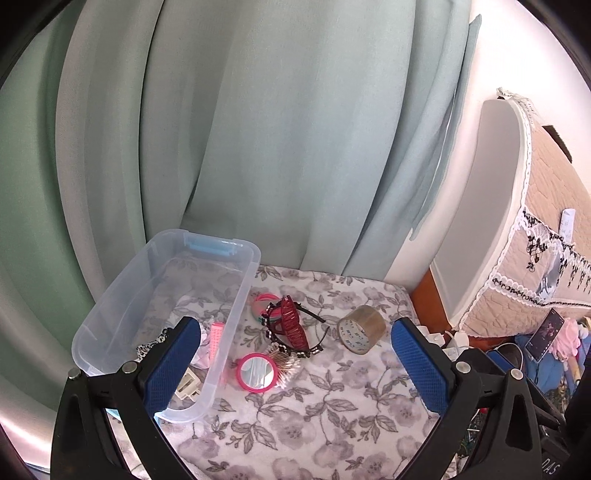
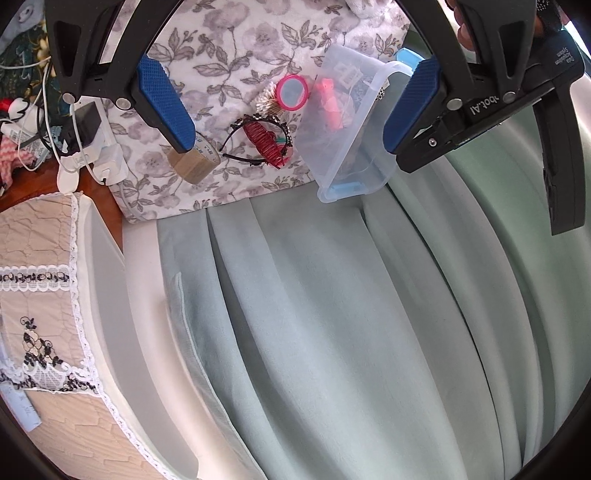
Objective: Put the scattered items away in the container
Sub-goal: 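Withdraw both tools from the box toward the pink mirror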
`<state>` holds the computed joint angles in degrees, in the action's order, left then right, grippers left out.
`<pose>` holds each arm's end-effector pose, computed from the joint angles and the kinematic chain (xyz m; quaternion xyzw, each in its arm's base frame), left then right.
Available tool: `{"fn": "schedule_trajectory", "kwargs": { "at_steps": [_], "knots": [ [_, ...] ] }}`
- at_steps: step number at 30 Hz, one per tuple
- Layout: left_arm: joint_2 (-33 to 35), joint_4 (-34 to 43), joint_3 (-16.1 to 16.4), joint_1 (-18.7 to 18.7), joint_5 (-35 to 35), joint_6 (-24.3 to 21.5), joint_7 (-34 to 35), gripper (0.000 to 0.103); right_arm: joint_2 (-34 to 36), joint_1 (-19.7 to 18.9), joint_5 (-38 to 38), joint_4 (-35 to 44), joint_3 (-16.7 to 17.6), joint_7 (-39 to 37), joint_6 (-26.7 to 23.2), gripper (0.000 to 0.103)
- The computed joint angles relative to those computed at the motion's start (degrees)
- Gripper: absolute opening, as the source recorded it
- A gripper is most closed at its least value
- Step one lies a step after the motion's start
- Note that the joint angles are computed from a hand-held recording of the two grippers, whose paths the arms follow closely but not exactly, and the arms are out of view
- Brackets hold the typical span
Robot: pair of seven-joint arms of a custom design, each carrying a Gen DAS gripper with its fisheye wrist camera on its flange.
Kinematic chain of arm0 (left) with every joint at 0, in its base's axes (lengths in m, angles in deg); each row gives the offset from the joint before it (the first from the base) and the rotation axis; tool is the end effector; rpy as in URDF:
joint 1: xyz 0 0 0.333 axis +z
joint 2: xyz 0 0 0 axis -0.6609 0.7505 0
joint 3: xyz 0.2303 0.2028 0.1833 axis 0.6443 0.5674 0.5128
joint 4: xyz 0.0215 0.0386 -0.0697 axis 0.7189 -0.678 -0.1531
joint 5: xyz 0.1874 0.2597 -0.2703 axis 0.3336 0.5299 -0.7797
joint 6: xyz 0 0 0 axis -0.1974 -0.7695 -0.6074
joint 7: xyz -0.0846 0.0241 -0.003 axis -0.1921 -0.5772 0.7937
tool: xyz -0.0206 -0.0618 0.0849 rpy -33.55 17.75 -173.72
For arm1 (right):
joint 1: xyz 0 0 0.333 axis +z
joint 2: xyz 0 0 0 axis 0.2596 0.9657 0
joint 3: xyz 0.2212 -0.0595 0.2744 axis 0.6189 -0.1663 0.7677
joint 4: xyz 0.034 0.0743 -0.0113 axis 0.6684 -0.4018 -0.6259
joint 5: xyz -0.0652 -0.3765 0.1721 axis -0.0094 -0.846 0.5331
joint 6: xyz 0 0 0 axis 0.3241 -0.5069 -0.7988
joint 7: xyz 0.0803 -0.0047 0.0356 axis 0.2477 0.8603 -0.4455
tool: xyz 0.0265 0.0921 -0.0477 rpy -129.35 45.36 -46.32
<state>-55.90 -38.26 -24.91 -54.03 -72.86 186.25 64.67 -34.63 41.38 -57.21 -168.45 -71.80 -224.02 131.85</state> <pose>0.5633 -0.2693 0.5230 -0.5288 0.7222 -0.4030 0.1908 0.5381 0.3524 0.5117 -0.4046 0.7532 -0.2874 0.4317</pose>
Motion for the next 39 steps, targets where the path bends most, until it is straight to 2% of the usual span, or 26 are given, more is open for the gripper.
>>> {"fn": "schedule_trajectory", "kwargs": {
  "at_steps": [7,15,20,23,27,32,36,39],
  "knots": [
    [1.5,1.0,-1.2,-0.1,-1.5,-0.6,1.2,0.103,-0.7,-0.8,-0.4,-1.8,-0.2,2.1,1.5,0.103],
    [3.3,2.3,-1.5,-0.6,0.1,-1.9,-0.4,0.103,-1.0,-1.9,-0.1,-3.5,-0.4,3.3,3.3,0.103],
    [4.9,3.3,-5.1,1.7,-6.4,-3.1,5.3,0.103,-1.3,-2.6,0.3,-5.0,-0.7,4.5,4.9,0.103],
    [6.1,4.1,-6.1,2.0,-9.3,-4.3,7.6,0.103,-1.6,-2.8,1.2,-5.9,-0.6,4.4,4.7,0.103],
    [7.9,5.3,-9.2,4.2,-16.5,-6.9,15.0,0.103,-1.3,-3.3,0.5,-7.0,-0.8,4.9,5.5,0.103],
    [10.6,6.8,-7.4,2.5,-16.1,-10.9,15.5,0.103,0.2,-4.2,3.5,-8.1,-1.5,2.3,9.5,0.103],
    [12.5,6.8,0.0,-3.7,-3.9,-12.1,3.4,0.103,1.3,-4.5,6.5,-9.5,-2.4,1.6,12.0,0.103],
    [14.3,7.7,2.4,-5.2,2.0,-14.1,-4.7,0.103,1.9,-4.8,8.5,-10.6,-3.3,1.3,13.8,0.103]
  ]
}}
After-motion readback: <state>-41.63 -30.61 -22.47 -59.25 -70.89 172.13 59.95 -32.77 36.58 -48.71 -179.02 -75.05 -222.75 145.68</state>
